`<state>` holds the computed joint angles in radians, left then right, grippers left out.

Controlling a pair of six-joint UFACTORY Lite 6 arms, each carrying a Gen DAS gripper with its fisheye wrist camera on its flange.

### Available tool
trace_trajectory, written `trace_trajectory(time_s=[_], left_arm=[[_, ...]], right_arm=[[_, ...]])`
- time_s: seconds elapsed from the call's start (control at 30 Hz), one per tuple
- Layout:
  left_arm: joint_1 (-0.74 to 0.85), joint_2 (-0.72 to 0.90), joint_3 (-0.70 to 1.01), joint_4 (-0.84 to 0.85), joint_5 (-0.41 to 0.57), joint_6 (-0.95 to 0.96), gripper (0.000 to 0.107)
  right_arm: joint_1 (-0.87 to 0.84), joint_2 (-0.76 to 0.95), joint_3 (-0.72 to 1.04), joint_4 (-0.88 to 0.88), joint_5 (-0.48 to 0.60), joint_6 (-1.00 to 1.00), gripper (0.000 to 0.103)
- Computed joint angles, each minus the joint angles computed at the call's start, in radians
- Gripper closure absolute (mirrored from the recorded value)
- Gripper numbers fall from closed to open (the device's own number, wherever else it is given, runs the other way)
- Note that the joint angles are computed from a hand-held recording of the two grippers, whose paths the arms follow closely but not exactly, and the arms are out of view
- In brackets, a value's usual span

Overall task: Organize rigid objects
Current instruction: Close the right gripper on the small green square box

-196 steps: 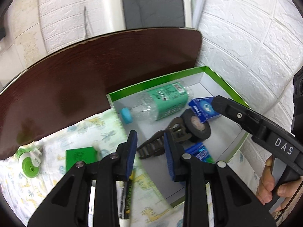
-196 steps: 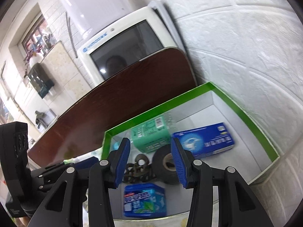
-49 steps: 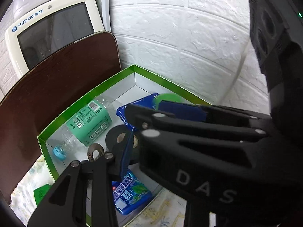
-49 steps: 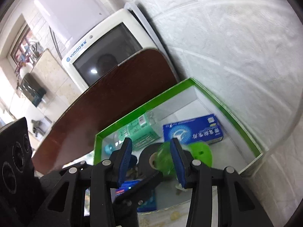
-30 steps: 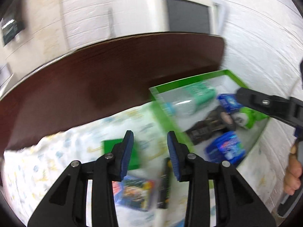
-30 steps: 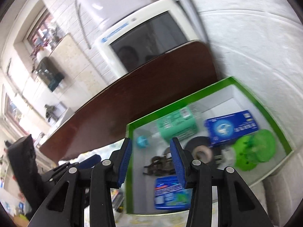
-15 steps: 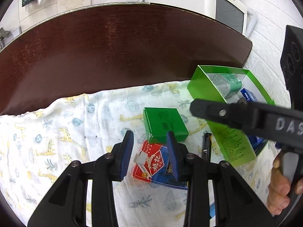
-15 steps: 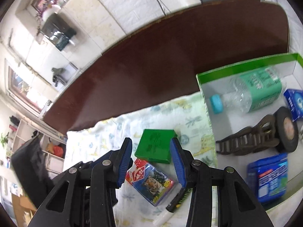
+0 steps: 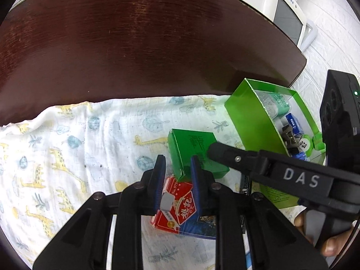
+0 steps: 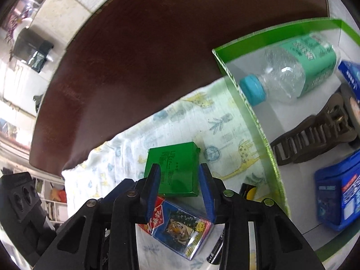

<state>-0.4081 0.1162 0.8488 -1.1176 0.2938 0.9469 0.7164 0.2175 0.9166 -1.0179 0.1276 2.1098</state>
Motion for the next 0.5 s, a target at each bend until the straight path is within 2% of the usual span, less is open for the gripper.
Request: trace_trajectory(time_s=[0.17,0.2,0.27,0.37,0.5], left_arm=[[-0.003,0.047,0.034,-0.038,0.020,0.052,0.088],[-0.012,0.048,0.034,-0.020,0.004,0.040,0.088],[-0.027,0.061,0.042,0.057,-0.016,-0.024,0.088],[-0.028,0.064,0.037,0.046,-0.024,-0.003,0.088],[-0.025,0.022,0.009,0.030,-0.028,0.023,0.088]], right_arm=[[-0.030,0.067,0.018,0.087,-0.077,-0.066,0.065],[-0.033,0.073,0.021,0.081,-0.087,-0.063,0.068],[-0.032,0.071,0.023,0.145,-0.081,-0.142,0.070],[-0.031,0.084,0.031,0.307,-0.080,-0.322,0.071],[-0.017,0.086,0.041,0.181,-0.053,-0.211,0.071]])
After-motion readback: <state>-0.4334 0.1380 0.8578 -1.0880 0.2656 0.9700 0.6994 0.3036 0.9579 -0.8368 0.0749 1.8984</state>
